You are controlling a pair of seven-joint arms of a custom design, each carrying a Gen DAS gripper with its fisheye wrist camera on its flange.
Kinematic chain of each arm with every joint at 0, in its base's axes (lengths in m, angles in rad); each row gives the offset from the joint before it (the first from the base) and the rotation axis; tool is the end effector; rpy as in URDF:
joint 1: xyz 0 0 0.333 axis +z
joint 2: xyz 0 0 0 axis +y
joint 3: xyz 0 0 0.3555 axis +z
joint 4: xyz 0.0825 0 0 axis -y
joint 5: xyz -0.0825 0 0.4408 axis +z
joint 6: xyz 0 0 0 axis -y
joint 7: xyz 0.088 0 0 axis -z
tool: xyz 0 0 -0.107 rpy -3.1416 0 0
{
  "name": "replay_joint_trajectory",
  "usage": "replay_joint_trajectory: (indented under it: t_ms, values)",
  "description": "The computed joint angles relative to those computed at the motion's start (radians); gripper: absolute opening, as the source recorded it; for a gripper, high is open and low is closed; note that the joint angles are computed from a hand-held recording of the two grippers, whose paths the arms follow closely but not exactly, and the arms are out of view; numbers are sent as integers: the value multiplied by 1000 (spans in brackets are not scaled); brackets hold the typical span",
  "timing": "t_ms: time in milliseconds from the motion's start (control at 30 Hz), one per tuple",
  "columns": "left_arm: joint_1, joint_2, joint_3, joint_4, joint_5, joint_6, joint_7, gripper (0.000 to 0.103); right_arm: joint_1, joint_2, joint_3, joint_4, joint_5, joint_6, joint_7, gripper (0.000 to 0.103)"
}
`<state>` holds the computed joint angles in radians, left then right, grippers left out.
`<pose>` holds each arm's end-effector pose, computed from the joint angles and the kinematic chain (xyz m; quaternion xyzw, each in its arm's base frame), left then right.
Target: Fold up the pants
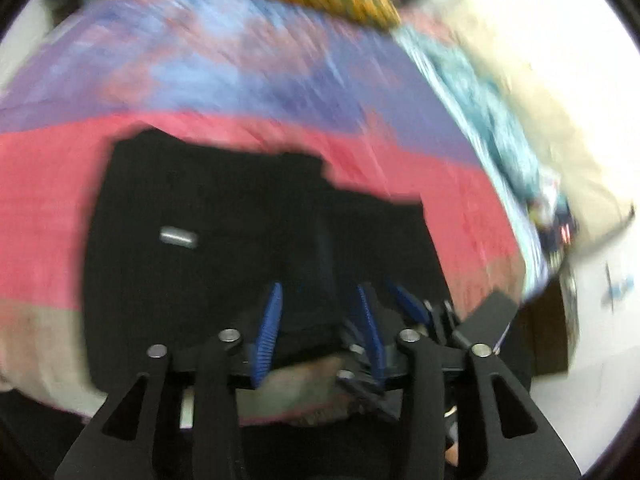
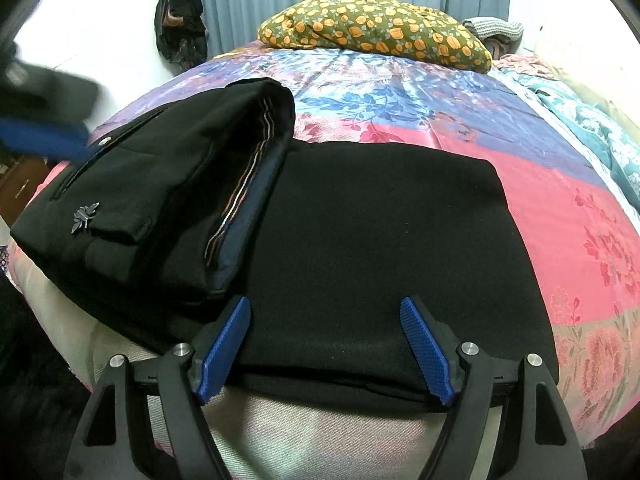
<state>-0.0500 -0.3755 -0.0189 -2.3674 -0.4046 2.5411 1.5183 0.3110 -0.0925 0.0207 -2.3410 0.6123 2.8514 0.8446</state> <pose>0.5120 -0.0313 0.5429 -0.7532 0.5824 -0.2992 0.0635 0.5503 0.1571 0.4367 -0.8175 0.4727 -0.1430 0.2963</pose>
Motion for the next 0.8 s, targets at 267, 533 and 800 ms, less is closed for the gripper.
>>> replay_joint_trajectory:
  t_ms: [267,533,800]
  values:
    - [242,-38,-120,-139,406,85,-360,7,-3,10,7,4,-22,18,26,81]
    - [216,-8,-167,-158,701,93,-485,2,-11,-51,-29,10,71,-80,-105,81]
    - [190,26,-134,-168,680,188,-504,4,6,-6,-111,195,409,-569,-564,81]
